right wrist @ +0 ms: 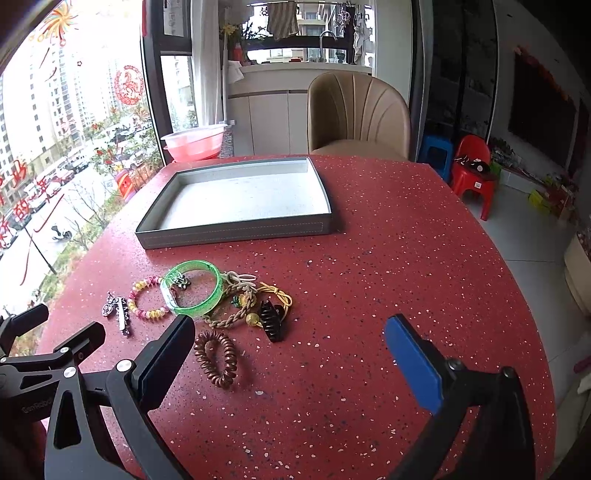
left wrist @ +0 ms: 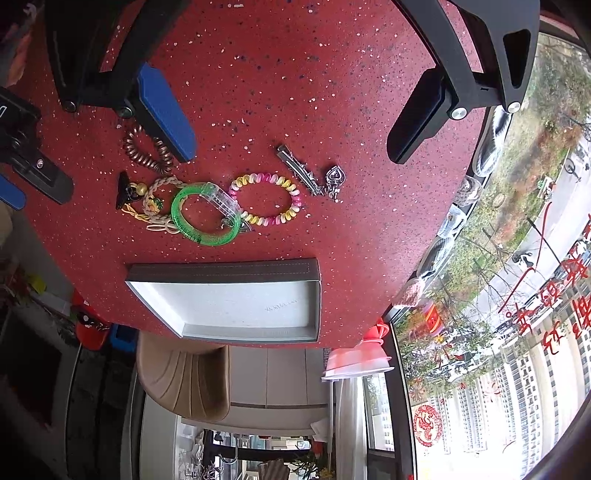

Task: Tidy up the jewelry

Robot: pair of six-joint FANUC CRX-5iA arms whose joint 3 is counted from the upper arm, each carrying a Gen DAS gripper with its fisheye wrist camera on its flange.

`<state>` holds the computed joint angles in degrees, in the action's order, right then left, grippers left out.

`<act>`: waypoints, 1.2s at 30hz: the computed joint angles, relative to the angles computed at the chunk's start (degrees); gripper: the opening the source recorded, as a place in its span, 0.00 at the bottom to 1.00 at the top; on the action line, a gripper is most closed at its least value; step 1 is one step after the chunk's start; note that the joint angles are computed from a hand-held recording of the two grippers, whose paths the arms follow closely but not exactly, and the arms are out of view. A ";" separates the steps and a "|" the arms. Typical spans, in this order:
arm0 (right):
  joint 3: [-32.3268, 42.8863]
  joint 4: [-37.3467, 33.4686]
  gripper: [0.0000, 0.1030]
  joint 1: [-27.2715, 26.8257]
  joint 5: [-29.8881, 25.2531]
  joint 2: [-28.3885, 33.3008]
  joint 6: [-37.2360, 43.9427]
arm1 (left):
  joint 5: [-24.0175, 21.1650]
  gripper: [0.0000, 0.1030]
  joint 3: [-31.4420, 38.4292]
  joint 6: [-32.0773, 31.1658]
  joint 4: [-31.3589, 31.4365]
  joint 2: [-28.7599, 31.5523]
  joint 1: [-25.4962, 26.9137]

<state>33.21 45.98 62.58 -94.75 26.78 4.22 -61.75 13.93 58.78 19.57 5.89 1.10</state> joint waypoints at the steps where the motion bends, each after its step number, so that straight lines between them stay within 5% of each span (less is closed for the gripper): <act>1: 0.07 -0.03 1.00 0.02 -0.07 0.02 0.04 | -0.13 1.00 0.09 0.11 -0.02 0.04 0.03; 36: 0.68 -1.42 1.00 0.13 -0.90 0.09 -0.26 | -1.67 1.00 1.03 0.84 -0.68 0.58 -0.30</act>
